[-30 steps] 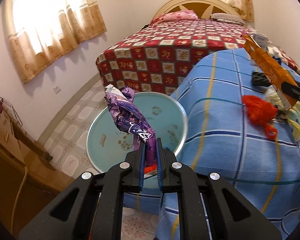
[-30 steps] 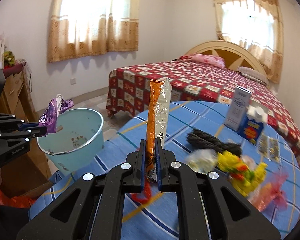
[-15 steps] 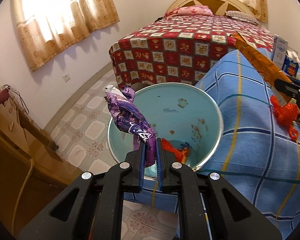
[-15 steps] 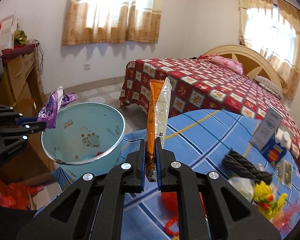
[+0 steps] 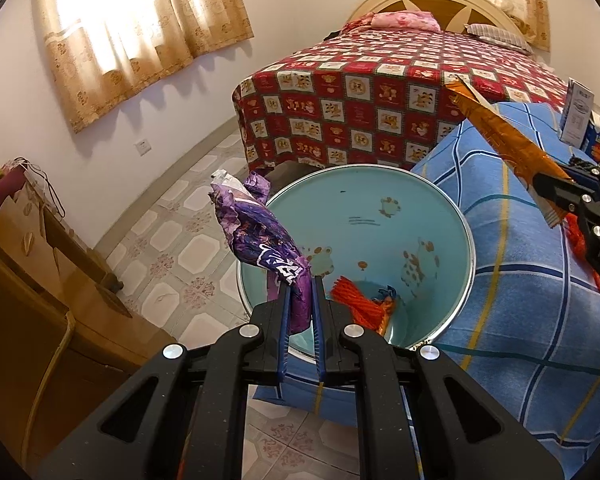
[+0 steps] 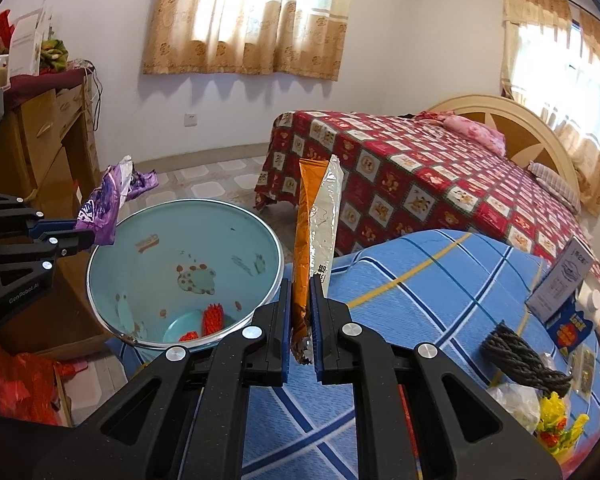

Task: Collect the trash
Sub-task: 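Carry the orange packet and purple wrapper over the light blue bin with both tools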

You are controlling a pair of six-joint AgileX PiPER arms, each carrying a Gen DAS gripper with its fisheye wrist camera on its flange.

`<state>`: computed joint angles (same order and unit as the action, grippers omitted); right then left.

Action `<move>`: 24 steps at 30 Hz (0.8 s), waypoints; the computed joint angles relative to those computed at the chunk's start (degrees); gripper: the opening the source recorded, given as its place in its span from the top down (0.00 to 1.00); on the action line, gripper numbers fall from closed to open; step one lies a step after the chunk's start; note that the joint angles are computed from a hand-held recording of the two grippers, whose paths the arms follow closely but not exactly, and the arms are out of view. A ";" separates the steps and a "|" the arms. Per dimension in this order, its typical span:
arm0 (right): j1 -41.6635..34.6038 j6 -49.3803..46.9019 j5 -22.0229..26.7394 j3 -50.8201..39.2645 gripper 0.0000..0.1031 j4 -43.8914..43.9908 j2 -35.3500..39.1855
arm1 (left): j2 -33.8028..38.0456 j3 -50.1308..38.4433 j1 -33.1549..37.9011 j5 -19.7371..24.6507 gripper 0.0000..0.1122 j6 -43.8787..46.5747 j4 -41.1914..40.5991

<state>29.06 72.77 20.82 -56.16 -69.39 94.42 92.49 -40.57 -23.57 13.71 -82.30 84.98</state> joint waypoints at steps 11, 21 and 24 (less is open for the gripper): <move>1.09 -3.16 0.31 -2.37 0.91 2.34 2.20 | 0.46 -0.45 1.03 -0.16 0.91 -0.75 0.62; 1.58 -5.41 0.48 -3.15 0.91 4.13 2.87 | 0.38 -0.48 1.51 -0.66 0.91 -0.23 0.40; 1.76 -5.70 0.49 -3.19 0.91 4.38 2.94 | 0.41 -0.48 1.54 -0.71 0.91 -0.15 0.39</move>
<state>30.82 67.07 21.31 -59.35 -65.02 97.35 92.90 -41.05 -22.03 13.00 -82.45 85.37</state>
